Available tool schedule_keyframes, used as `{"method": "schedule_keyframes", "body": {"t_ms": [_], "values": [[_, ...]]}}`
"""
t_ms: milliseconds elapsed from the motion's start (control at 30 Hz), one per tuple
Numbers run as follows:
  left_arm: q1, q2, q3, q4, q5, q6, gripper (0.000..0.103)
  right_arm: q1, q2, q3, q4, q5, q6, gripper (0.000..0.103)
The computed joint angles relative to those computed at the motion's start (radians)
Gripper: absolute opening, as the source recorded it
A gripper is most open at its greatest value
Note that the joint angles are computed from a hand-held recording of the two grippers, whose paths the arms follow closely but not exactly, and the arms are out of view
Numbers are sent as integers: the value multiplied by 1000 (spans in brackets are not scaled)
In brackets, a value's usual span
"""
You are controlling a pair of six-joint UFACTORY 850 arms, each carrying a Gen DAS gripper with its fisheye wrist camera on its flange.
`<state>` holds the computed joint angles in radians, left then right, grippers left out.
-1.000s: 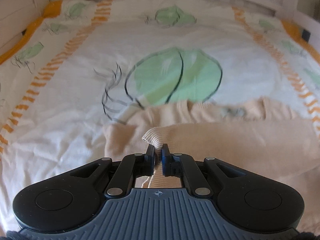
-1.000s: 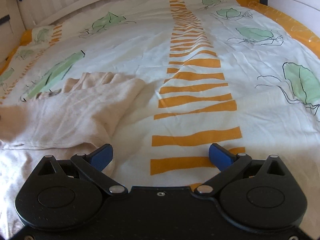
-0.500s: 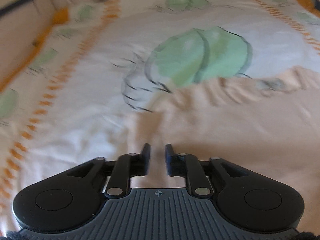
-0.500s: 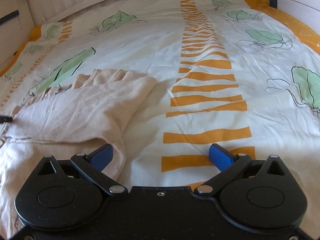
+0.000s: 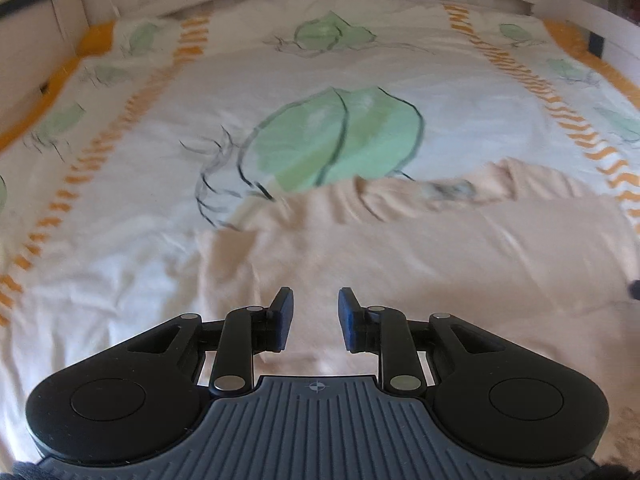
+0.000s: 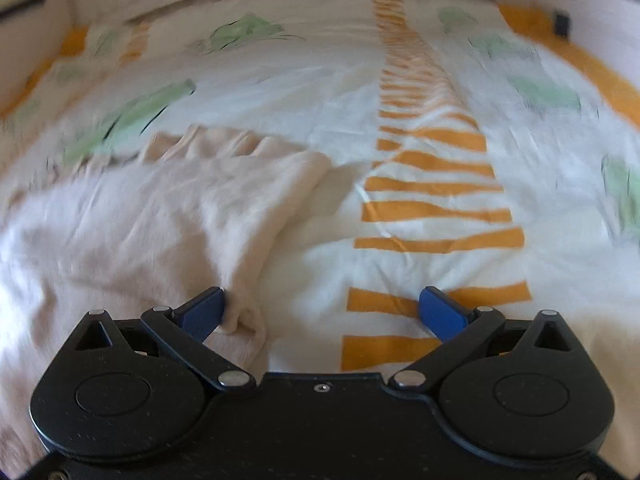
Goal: Fold small clothes
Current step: 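Withdraw the open left gripper from the folded sweater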
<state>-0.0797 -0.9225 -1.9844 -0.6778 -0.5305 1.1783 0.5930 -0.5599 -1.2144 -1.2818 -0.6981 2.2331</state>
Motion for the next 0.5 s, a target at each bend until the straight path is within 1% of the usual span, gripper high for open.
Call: {"method": "schedule_keyframes", "body": {"t_ms": [67, 200, 333, 433, 500], "values": [[7, 19, 31, 10, -23, 5, 24, 3, 4, 2, -4, 15, -2, 103], [28, 97, 165, -9, -17, 110, 27, 14, 10, 11, 9, 7, -29, 103], [59, 166, 284, 22, -7, 186, 28, 22, 22, 32, -1, 4, 0, 103], [88, 192, 334, 63, -25, 185, 29, 24, 25, 44, -15, 5, 33, 103], [109, 202, 361, 63, -33, 195, 32, 28, 23, 51, -33, 1, 56, 103]]}}
